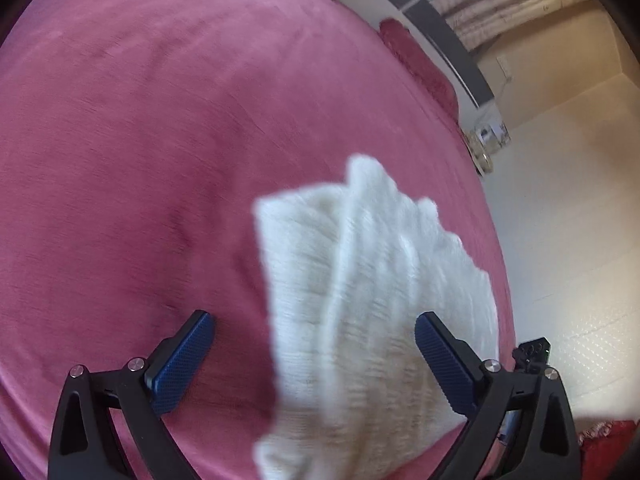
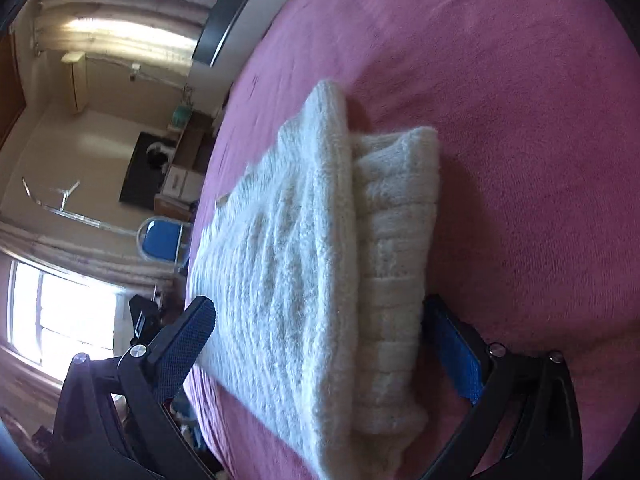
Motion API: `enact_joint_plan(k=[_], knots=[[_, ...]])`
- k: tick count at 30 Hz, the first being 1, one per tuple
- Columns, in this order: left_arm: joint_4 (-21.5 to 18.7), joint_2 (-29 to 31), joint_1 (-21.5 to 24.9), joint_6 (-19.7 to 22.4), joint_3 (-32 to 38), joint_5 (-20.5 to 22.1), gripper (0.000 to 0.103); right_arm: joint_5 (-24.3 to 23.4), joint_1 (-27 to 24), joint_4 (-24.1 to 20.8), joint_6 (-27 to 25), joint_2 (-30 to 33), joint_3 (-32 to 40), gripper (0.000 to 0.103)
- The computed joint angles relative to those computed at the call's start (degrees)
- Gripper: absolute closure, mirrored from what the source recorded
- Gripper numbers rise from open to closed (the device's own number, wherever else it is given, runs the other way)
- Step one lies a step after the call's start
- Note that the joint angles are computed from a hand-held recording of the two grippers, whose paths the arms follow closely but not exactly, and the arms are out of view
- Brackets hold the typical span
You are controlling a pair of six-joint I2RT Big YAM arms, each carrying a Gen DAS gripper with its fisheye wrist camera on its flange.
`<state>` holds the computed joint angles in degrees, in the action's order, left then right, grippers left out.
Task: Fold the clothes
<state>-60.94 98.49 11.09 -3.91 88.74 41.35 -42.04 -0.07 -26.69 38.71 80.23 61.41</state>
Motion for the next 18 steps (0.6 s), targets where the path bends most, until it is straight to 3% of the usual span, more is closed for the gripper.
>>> enact_joint_plan(k=[4,9,11,12,15,18], knots=[[-6.3,2.2,-1.7,2.6,3.2,4.8,0.001,-0.6,0.3,0.3,-3.2,-0.5,0.0,0.000],[-19.4,7.1,0.2,12.9,9.6,12.1,0.001,-5.8,-0.5,-1.6,-6.1,1.1,1.9,0.000],[-23.9,9.0,1.8,18.0,11.1,15.9,0.006,-10.7,-2.0,2.0,-3.7,1.9,0.5,0.000],[-24.1,9.2,2.4,19.4,10.6,17.0,0.008,-13.1,-2.8,4.1,-2.3,2.4,-0.2,0.000],[-20.6,6.7,2.9,21.3,7.5,15.9,0.012,-13.9,-3.1,1.8,-3.9,3.1,0.5,0.000],[-15.4,4.0,2.0,19.2,4.6,13.0,0.009,-9.4,-1.0,-3.9,-8.3,3.8,3.5,0.000]])
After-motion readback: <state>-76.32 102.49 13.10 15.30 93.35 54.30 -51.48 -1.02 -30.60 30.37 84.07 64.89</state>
